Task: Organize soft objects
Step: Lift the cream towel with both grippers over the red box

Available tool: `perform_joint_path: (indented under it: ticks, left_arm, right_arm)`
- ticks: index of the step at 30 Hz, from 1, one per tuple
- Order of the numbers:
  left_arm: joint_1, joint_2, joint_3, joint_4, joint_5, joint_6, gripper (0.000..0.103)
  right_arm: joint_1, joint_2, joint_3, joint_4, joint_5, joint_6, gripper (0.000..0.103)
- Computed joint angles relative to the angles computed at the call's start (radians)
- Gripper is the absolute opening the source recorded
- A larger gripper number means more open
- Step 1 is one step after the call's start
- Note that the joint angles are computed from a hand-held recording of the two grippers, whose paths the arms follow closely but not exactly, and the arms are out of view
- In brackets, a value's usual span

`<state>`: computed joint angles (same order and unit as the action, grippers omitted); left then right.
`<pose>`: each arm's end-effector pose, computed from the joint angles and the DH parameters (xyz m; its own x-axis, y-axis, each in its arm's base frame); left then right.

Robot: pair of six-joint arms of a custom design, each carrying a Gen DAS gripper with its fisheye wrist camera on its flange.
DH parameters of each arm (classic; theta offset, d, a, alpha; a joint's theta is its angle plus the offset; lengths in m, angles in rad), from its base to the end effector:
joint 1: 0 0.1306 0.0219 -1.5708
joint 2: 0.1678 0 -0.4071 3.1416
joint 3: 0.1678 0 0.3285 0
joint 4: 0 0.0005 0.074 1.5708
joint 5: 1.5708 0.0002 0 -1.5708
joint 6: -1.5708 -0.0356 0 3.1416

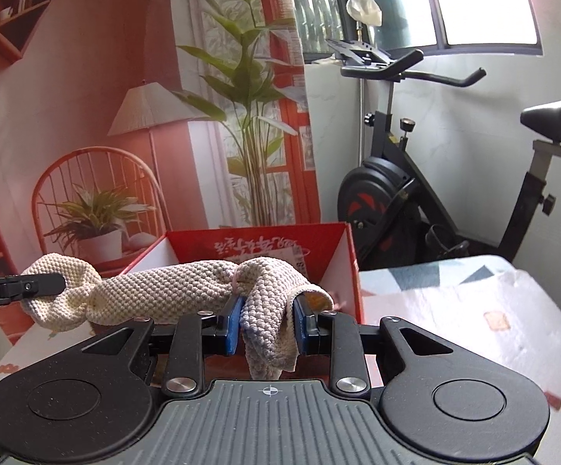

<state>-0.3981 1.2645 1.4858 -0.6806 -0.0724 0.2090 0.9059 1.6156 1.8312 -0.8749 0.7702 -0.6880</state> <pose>0.3550 -0.1471 0.5572 -0.4676 -0.0278 -0.8835 0.2350 0.9596 -0.1546 0.3329 0.3836 0.5377 -0.4350 0.1838 -0.8814 0.0659 0.9828 0.1724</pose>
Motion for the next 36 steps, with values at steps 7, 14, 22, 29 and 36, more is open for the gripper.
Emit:
perform_joint_path:
  ticks: [7,14,22,29,36]
  left_arm:
    - [0.025,0.063,0.047,-0.012,0.053,0.028,0.012]
    - [0.032,0.095,0.066,-0.013,0.063,0.017,0.012]
    - [0.036,0.145,0.113,-0.017,0.06,0.006,0.012]
    - [0.044,0.202,0.166,-0.033,0.045,-0.022,0.012]
    - [0.06,0.257,0.216,-0.11,0.075,-0.057,0.014]
  right_arm:
    - [-0.041,0.037,0.059,-0.044,-0.021,0.032,0.025]
    - [-0.069,0.05,0.064,-0.046,-0.05,0.053,0.025]
    - [-0.113,0.066,0.072,-0.019,-0.09,0.104,0.025]
    - [-0.152,0.104,0.113,-0.019,-0.132,0.17,0.025]
    - [-0.177,0.138,0.118,-0.036,-0.19,0.146,0.025]
